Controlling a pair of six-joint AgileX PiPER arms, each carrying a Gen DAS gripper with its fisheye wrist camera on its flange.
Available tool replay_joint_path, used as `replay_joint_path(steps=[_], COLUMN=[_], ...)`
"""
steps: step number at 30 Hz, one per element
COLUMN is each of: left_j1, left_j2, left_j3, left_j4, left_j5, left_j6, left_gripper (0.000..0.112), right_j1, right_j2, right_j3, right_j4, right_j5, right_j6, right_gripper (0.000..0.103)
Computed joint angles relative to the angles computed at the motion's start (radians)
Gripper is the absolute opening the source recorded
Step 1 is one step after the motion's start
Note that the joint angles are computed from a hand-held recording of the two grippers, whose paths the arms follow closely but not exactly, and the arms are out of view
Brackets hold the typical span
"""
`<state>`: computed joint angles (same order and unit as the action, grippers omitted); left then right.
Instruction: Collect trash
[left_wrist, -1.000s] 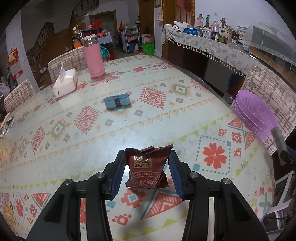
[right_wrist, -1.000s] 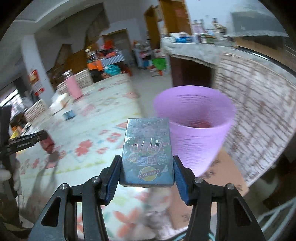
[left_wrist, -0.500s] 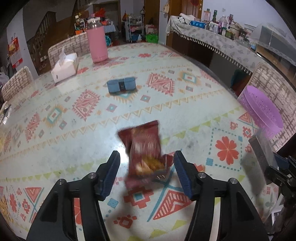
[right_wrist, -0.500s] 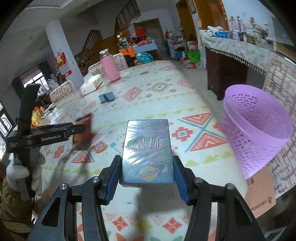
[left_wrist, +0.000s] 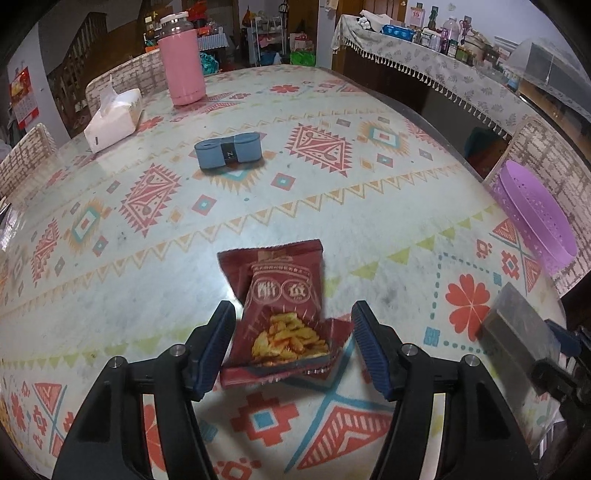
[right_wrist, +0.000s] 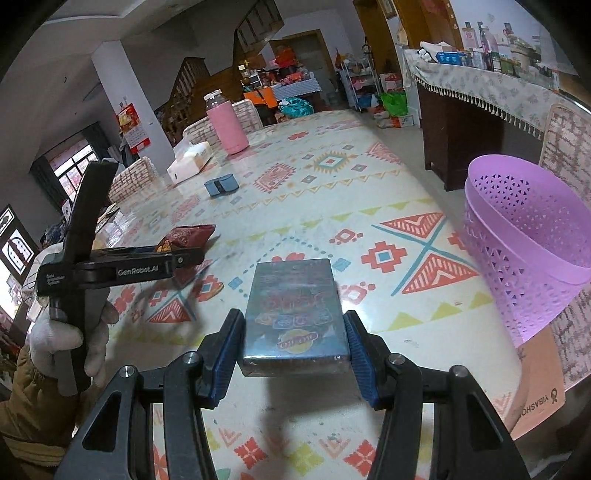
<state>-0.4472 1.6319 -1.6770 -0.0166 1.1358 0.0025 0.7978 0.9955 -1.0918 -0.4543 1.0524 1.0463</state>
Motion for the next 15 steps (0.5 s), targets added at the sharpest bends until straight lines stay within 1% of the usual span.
replay_joint_path(steps=[5, 6, 7, 8, 13, 15], left_j1=[-0.010, -0.009, -0.013, -0.017, -0.010, -0.002], left_j2=[0.034, 0.039, 0.047, 0.049, 0.014, 0.007], left_j3=[-0.034, -0.037, -0.045, -0.050, -0.052, -0.080], left_j4=[0.007, 0.004, 0.014, 0.030, -0.022, -0.064], left_j5=[-0.001, -0.004, -0.001, 0.000, 0.005, 0.025], left_j6=[-0.018, -0.018, -0.024, -0.030, 0.009, 0.030], left_gripper=[0.064, 0.062, 0.042, 0.042, 0.040, 0.040], right_j1=[-0.015, -0.019, -0.023, -0.026, -0.037, -0.047], right_j2=[-0.005, -0.007, -0.008, -0.009, -0.014, -0.021], right_j3=[0.013, 0.016, 0.018, 0.020, 0.019, 0.015], right_j4=[0.014, 0.018, 0.021, 0.023, 0.032, 0.034], right_j5=[-0.024, -0.029, -0.033, -0.036, -0.044, -0.047], right_j6=[-0.016, -0.019, -0.023, -0.025, -0.043, -0.053], right_gripper=[0.059, 0.059, 0.059, 0.059, 0.059, 0.059])
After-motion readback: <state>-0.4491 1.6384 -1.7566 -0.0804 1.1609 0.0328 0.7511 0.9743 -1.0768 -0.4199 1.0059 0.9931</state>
